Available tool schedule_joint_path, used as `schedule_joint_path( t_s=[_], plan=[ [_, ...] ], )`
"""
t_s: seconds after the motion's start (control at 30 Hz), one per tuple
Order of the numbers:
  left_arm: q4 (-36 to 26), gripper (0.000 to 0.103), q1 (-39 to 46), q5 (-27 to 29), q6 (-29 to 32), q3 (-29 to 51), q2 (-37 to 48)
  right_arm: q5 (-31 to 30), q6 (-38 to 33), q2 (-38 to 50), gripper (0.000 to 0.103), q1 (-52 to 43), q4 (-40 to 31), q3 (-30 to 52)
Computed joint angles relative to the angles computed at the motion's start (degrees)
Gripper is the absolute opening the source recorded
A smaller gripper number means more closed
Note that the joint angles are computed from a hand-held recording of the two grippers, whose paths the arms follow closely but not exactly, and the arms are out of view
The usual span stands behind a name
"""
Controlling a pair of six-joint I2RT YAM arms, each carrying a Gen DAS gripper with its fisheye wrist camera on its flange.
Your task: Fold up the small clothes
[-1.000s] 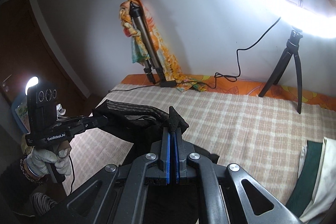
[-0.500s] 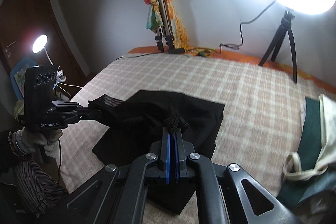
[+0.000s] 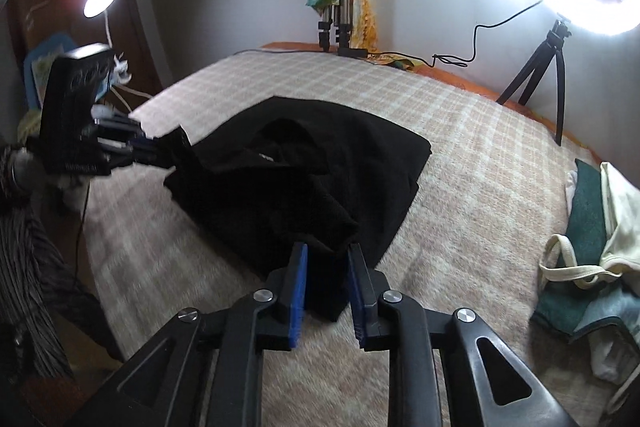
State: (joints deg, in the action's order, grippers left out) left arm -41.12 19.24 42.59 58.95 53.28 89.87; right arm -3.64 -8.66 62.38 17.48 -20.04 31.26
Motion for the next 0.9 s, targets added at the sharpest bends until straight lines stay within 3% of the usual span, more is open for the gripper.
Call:
schedule_joint_path(
  t_s=[0.1,0.17,0.23,0.3,0.37,0.4,0.47,0.53,0.67,0.73,0.9],
  plan=[
    [-1.99,0.012,1.88,-0.89,4.17,-0.12,-0.91,2.26,-1.87,-3.52,0.022,-0.38,-2.49,-0.9],
    [-3.39,0.012,2.95,-0.98,5.6,0.41,-0.76,1.34,-1.53,-6.37,0.033,-0.97,-3.43,-1.42],
    [-5.05,0.012,3.99,-0.1,6.35,0.98,-0.62,2.46,-1.75,-8.05,0.034,0.76,-2.92,-1.77],
    [-5.18,0.019,4.38,0.59,6.47,0.25,-1.63,3.81,-2.0,-6.71,0.034,2.68,-1.88,-1.33],
    [-3.46,0.038,3.23,0.15,6.55,-1.73,-3.62,5.11,-1.87,-3.47,0.035,4.18,-0.05,-0.69],
    [-2.81,0.039,2.65,0.17,6.54,-2.4,-4.21,7.05,-2.09,0.14,0.035,5.71,3.38,-0.79],
    [-2.34,0.039,1.14,0.39,5.54,-2.78,-4.42,8.12,-2.1,2.13,0.035,6.65,3.64,-0.05],
    [-2.32,0.039,-0.35,1.11,3.77,-2.38,-3.72,10.11,-2.61,4.06,0.032,8.72,5.97,-0.13],
    [2.63,0.039,-5.38,-2.12,0.94,-5.18,-4.74,11.87,-2.96,6.51,0.003,11.7,7.52,0.36],
    [4.98,0.039,-7.42,-5.33,-0.09,-6.49,-4.69,12.16,-3.41,5.91,0.002,12.42,7.2,-0.24],
    [1.32,0.038,-4.9,-5.09,3.13,-5.2,-2.77,14.99,-7.17,-0.05,0.003,14.66,1.6,-3.85]
  ],
)
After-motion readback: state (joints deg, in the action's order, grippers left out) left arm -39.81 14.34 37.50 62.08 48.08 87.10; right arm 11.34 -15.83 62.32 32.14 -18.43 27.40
